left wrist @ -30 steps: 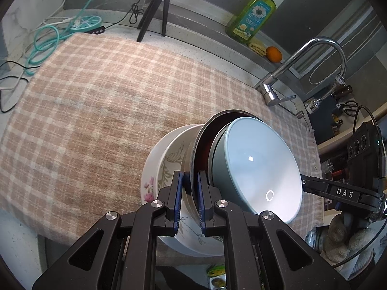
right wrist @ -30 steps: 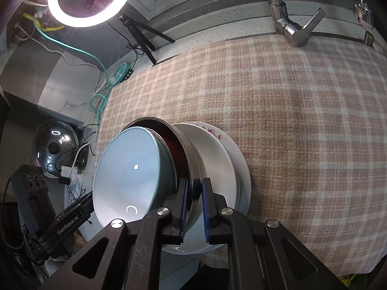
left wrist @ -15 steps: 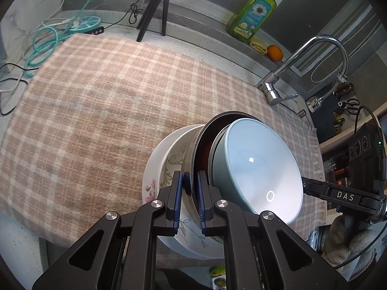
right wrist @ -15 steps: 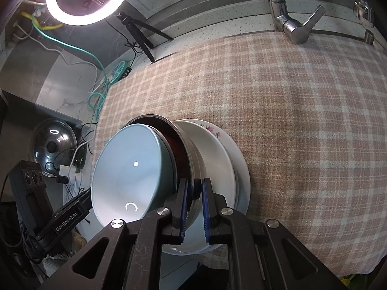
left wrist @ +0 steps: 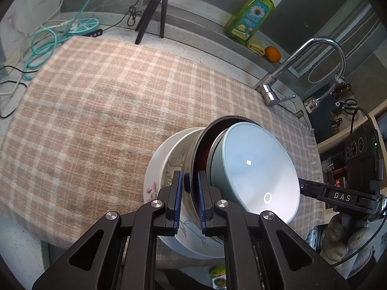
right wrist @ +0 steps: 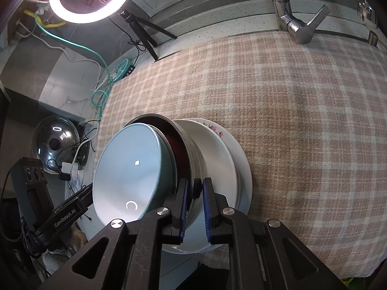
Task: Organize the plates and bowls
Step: 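Lower the nested bowl stack onto the white plate stack and open both tools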
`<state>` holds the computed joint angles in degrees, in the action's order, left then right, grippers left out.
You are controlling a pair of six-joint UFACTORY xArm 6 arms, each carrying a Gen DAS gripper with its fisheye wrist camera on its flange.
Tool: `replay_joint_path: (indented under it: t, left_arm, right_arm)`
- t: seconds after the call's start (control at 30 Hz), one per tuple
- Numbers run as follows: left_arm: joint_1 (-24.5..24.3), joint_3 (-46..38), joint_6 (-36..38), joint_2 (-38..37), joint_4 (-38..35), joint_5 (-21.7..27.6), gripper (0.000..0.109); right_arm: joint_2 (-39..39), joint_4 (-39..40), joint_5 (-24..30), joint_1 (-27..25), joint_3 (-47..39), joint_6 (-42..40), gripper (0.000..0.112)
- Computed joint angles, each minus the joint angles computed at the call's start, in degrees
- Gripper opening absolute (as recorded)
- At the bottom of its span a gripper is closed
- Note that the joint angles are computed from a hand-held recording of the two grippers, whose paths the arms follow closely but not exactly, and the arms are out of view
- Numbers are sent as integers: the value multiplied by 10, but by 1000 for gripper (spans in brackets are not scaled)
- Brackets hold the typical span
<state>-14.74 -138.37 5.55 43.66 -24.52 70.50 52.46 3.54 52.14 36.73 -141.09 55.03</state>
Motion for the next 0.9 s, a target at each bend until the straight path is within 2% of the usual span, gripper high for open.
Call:
replay_joint_path:
  t: [0.27,0.57,0.67,0.8,0.9]
  left_arm:
    - [6,29,6,-23,2,-20,14]
    - [13,93,9,-63,0,-51,14]
    - [15,135,18,-92,5,-69,15]
    - [17,212,31,-144,9,-107,26]
    - [17,273,40,-185,6,-133,29]
  right_arm:
    - [-22,-15,-13,4,33,3,12]
    - [-97,-40,-68,4,149,18,16]
    - [-132,-72,-84,7,203,30,20]
    - [-189,-105,-122,12,294,58,23]
    - [-227,-154,-131,20,347,97,23]
